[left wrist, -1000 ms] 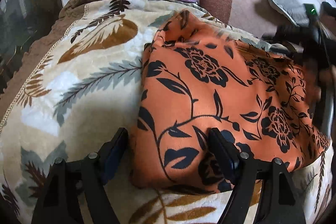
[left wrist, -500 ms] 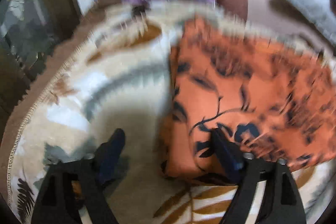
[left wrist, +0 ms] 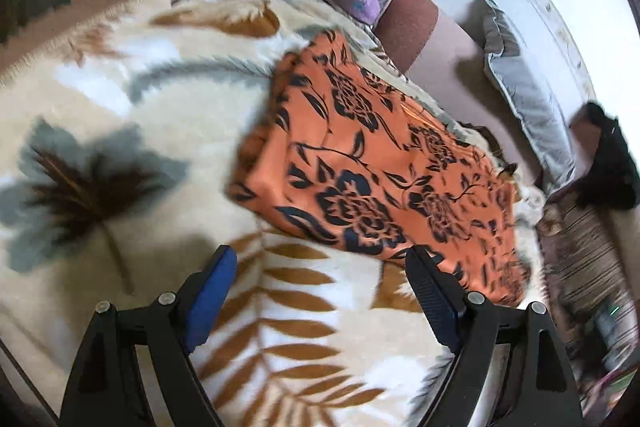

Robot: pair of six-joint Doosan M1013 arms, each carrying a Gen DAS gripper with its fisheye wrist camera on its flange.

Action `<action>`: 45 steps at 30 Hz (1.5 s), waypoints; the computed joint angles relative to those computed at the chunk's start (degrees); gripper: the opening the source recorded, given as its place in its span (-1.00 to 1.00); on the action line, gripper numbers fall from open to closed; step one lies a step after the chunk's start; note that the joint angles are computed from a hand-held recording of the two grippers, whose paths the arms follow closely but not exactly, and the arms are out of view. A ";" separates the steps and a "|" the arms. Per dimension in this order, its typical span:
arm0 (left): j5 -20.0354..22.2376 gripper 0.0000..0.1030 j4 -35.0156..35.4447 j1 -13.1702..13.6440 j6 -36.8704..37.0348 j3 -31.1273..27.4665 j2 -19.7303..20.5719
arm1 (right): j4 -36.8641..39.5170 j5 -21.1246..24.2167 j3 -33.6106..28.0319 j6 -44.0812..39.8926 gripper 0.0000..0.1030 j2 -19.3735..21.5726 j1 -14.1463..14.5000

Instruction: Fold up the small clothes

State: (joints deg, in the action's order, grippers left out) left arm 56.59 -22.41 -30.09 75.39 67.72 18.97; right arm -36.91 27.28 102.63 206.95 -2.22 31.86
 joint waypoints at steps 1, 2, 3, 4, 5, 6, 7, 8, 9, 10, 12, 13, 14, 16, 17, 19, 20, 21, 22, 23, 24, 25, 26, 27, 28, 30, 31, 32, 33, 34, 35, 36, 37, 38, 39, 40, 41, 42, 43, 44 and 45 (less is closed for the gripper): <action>0.12 0.68 -1.30 0.08 -0.53 -0.07 0.37 | -0.63 -1.01 0.79 2.15 0.25 0.09 -0.03; 0.32 0.68 -2.78 0.32 -1.09 -0.28 0.91 | -0.75 -1.26 1.31 3.06 0.25 -0.15 -0.04; 0.20 0.68 -4.49 0.56 -2.01 -0.18 1.33 | -1.04 -1.74 1.92 4.44 0.25 -0.27 -0.06; -0.34 0.68 -6.22 0.83 -2.51 0.14 1.57 | -1.47 -2.71 2.61 6.22 0.25 -0.23 -0.33; -1.44 0.68 -8.33 1.11 -2.74 0.59 1.86 | -2.04 -3.36 3.00 7.50 0.25 -0.27 -0.49; -2.81 0.68 -9.85 1.31 -2.59 1.01 2.04 | -2.63 -4.03 3.46 8.81 0.25 -0.34 -0.74; -4.31 0.68 -10.43 1.33 -2.21 1.21 2.15 | -3.30 -4.48 3.74 9.98 0.25 -0.28 -0.98; -5.16 0.68 -10.82 1.36 -1.64 1.22 2.24 | -4.58 -5.25 4.18 11.70 0.25 -0.24 -1.39; -5.94 0.68 -12.07 1.47 -0.52 0.74 2.77 | -5.36 -5.84 4.47 12.91 0.25 -0.21 -1.65; -6.27 0.68 -13.00 1.67 -0.03 0.48 3.10 | -6.93 -6.67 4.93 15.43 0.25 -0.12 -1.94; -7.58 0.68 -14.35 1.96 -0.47 0.12 3.88 | -8.26 -7.65 5.58 18.53 0.25 0.31 -2.69; -8.24 0.68 -14.87 2.04 -0.45 -0.10 4.25 | -8.66 -8.00 5.80 19.48 0.25 0.61 -3.14; -8.73 0.68 -15.18 2.09 -0.23 -0.12 4.32 | -11.14 -8.66 6.18 22.20 0.25 0.63 -3.46; -9.63 0.66 -15.84 2.11 0.74 -0.04 4.28 | -15.92 -8.31 6.20 26.97 0.25 0.78 -3.75; -10.43 0.66 -16.42 1.97 1.84 0.11 4.26 | -17.23 -7.67 5.97 27.94 0.25 1.00 -3.97; -11.92 0.52 -16.88 1.83 2.92 0.38 4.20 | -21.41 -6.96 5.89 32.18 0.25 1.38 -4.26; -12.47 0.42 -17.11 1.78 3.34 0.48 4.24 | -24.45 -6.44 5.80 34.90 0.25 1.66 -4.36; -12.60 0.20 -16.99 1.75 3.38 0.38 4.41 | -25.23 -6.12 5.54 35.18 0.25 1.92 -4.56; -12.75 0.11 -16.71 1.79 3.27 0.51 4.40 | -25.53 -5.91 5.23 34.85 0.24 2.19 -4.81; -12.81 0.11 -16.47 1.79 2.86 0.37 4.60 | -25.88 -5.72 4.83 34.52 0.24 2.55 -4.99; -12.76 0.11 -16.28 1.76 2.44 0.20 4.86 | -25.91 -5.70 4.50 33.93 0.24 2.83 -5.20; -12.60 0.11 -15.54 1.65 1.74 -0.08 5.08 | -25.44 -5.59 4.10 32.67 0.24 3.16 -5.39; -12.49 0.11 -14.79 1.55 1.36 -0.33 5.21 | -24.85 -5.40 3.81 31.45 0.23 3.41 -5.60; -12.41 0.12 -14.05 1.43 0.99 -0.68 5.37 | -24.42 -5.03 3.58 30.47 0.14 3.63 -5.74; -12.29 0.13 -13.72 1.38 0.75 -1.00 5.58 | -22.34 -4.16 3.11 27.39 -0.06 4.01 -5.93; -12.91 0.12 -14.77 1.50 0.99 -0.86 5.71 | -18.05 -2.49 2.32 21.19 -0.50 4.68 -6.26; -13.45 0.06 -15.78 1.63 1.40 -0.56 5.66 | -18.38 -2.52 2.32 20.43 -0.54 4.81 -6.31; -13.84 -0.08 -16.53 1.78 1.59 -0.50 5.71 | -17.68 -1.40 1.74 18.16 -0.55 4.97 -6.09; -13.53 -0.36 -16.63 1.92 1.67 -0.60 5.81 | -16.45 0.22 0.97 15.17 -0.56 5.09 -5.73; -12.83 -0.45 -16.80 2.10 1.58 -0.85 5.92 | -16.12 2.04 0.17 12.96 -0.59 5.20 -5.21; -12.80 -0.52 -17.94 2.27 1.79 -0.68 5.76 | -17.01 3.80 -0.47 12.02 -0.61 5.18 -4.53; -13.18 -0.59 -18.92 2.33 2.36 -0.45 5.51 | -18.14 5.30 -1.00 11.73 -0.63 5.09 -3.86; -13.37 -0.63 -19.04 2.27 2.98 -0.34 5.01 | -19.10 7.14 -1.67 11.18 -0.64 4.94 -2.99; -13.30 -0.63 -18.96 2.25 3.30 -0.28 4.65 | -19.87 8.78 -2.30 10.47 -0.64 4.82 -2.13; -13.14 -0.64 -19.22 2.27 3.60 0.05 3.95 | -20.25 10.71 -3.08 9.17 -0.65 4.75 -1.14; -12.94 -0.65 -20.07 2.39 4.07 0.67 3.09 | -20.60 13.27 -4.13 7.58 -0.65 4.73 0.19; -12.72 -0.65 -20.14 2.47 4.55 1.56 1.77 | -21.08 14.75 -4.70 6.97 -0.65 4.60 1.21; -12.68 -0.65 -18.99 2.39 4.29 2.05 0.79 | -21.73 15.89 -4.93 6.94 -0.66 4.30 2.36; -12.58 -0.65 -17.95 2.39 3.99 2.88 -0.49 | -22.03 16.98 -5.11 6.77 -0.66 3.83 3.62; -12.26 -0.65 -17.85 2.57 4.09 4.29 -2.17 | -22.11 18.36 -4.97 6.93 -0.66 3.19 5.23; -12.01 -0.65 -18.05 2.77 4.56 5.96 -3.81 | -22.31 19.54 -4.63 7.64 -0.66 2.58 6.69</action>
